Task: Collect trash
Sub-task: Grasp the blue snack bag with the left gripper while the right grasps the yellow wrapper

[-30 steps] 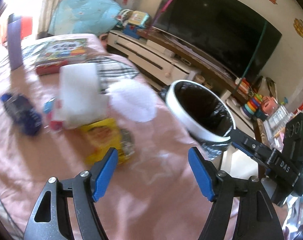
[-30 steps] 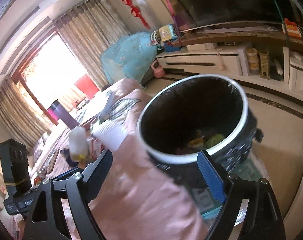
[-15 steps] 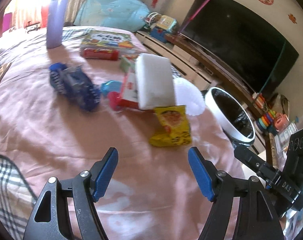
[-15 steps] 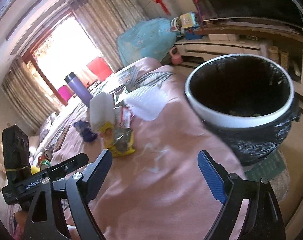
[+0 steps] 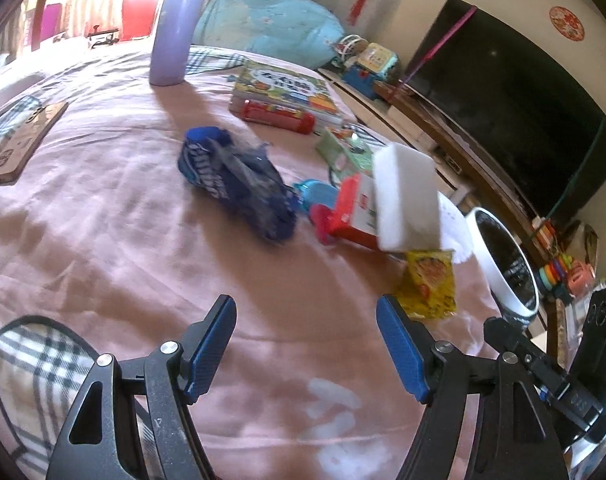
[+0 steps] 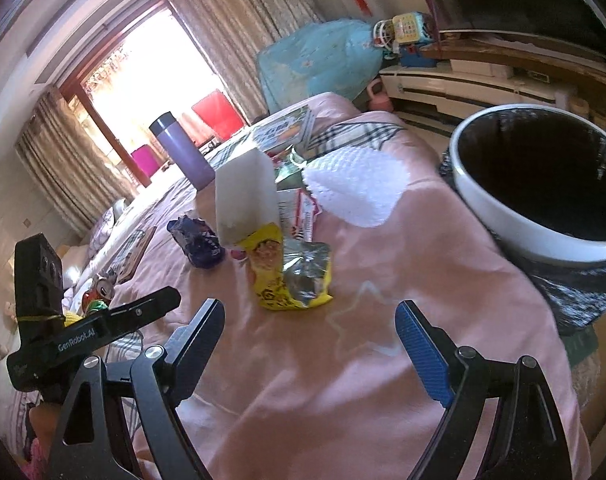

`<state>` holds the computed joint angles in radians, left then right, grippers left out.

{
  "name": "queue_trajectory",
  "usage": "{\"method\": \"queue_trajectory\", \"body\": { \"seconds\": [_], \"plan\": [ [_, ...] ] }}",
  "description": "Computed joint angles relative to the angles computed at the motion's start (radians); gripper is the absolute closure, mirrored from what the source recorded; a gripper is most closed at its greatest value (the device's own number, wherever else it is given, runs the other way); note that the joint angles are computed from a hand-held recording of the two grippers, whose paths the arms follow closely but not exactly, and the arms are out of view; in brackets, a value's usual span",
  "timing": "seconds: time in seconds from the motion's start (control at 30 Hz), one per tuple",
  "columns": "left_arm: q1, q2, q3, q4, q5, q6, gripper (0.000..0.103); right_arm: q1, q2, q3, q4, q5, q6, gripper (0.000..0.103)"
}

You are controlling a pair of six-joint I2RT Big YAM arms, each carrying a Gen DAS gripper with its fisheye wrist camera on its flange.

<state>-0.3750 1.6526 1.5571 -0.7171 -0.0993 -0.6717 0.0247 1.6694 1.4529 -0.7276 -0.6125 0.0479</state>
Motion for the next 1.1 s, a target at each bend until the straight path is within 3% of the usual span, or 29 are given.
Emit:
{"method": "queue_trajectory", "body": {
  "seconds": [0.43,0.47,0.53,0.6,0.63,0.67,0.8,1.1],
  "plan": [
    [0.069,0.132,0.149,-0.055,-0.005,-0.011,0.033,0.031,0.094,0.101,-0.075,-0.027,-0.004,0.015],
    [0.073,0.143,0.160,-0.057,0.000,-0.011,0.035,0.033,0.100,0.108,-0.081,-0.027,-0.006,0.015],
    [0.082,0.167,0.182,-0.059,0.017,-0.012,0.048,0.037,0.113,0.121,-0.090,-0.024,-0.010,0.017],
    [0.091,0.187,0.196,-0.062,0.046,-0.006,0.075,0.041,0.125,0.133,-0.103,-0.027,-0.015,0.029],
    [0.092,0.191,0.198,-0.061,0.053,-0.004,0.077,0.042,0.130,0.138,-0.110,-0.027,-0.019,0.034],
    [0.095,0.191,0.192,-0.052,0.058,0.000,0.082,0.044,0.133,0.142,-0.116,-0.025,-0.021,0.049],
    [0.087,0.158,0.143,-0.014,0.037,0.020,0.086,0.042,0.119,0.123,-0.102,-0.020,-0.021,0.064],
    [0.040,0.014,-0.020,0.037,0.007,0.040,0.087,0.023,0.063,0.075,-0.088,-0.032,-0.036,0.068]
  ]
}}
